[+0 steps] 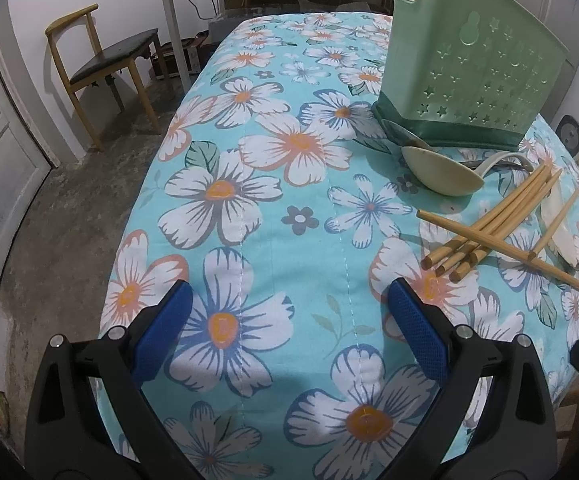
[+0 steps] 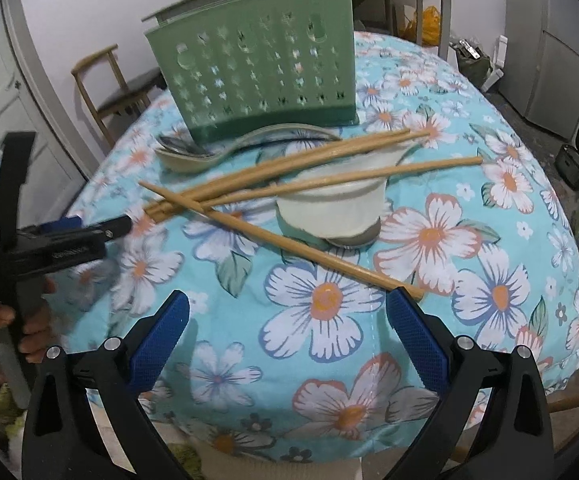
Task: Organize utensils
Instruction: 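Move both tools toward the spoons lying beside the green holder, then grasp a metal spoon handle with the left tool and lift it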
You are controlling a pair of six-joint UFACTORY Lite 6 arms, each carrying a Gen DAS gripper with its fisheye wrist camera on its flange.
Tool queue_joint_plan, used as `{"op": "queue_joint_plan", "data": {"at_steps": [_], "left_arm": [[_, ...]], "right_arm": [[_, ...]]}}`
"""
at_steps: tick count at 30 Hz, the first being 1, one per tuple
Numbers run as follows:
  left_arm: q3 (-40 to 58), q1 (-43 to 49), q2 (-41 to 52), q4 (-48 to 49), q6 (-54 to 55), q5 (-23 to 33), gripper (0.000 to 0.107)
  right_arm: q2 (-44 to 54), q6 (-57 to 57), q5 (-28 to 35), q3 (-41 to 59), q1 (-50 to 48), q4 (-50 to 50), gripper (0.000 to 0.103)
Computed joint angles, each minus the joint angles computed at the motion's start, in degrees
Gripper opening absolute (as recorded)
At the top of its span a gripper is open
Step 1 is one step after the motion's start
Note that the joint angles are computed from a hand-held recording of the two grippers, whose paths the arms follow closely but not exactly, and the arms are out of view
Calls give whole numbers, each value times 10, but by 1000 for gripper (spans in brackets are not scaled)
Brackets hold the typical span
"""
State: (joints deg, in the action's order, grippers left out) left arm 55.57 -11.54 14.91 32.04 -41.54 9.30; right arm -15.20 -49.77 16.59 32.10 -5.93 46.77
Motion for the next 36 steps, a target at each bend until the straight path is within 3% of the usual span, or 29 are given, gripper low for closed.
{"op": "queue_joint_plan", "data": {"at_steps": [5, 12, 17, 23, 29, 32, 36], "left_arm": [[16, -1, 8, -65, 71, 21, 95], [40, 10, 17, -197, 215, 48, 95], [26, 11, 14, -185, 205, 27, 95], [41, 3, 21, -163, 192, 53, 95], [42, -9, 27, -82, 110, 56, 96], [45, -4, 26, -120, 153, 60, 96], [51, 19, 8, -257, 287, 62, 96]], "right_arm": [[-36, -41, 10, 0, 14, 41, 97], [-1, -132, 13, 27, 27, 142, 97], [14, -201, 15, 31, 19, 211, 97], [34, -255, 42, 42, -13, 266, 97], [46, -292, 68, 49, -42, 296, 97], [53, -301, 78, 52, -48, 302, 97], [53, -314, 81, 51, -53, 307, 97]]}}
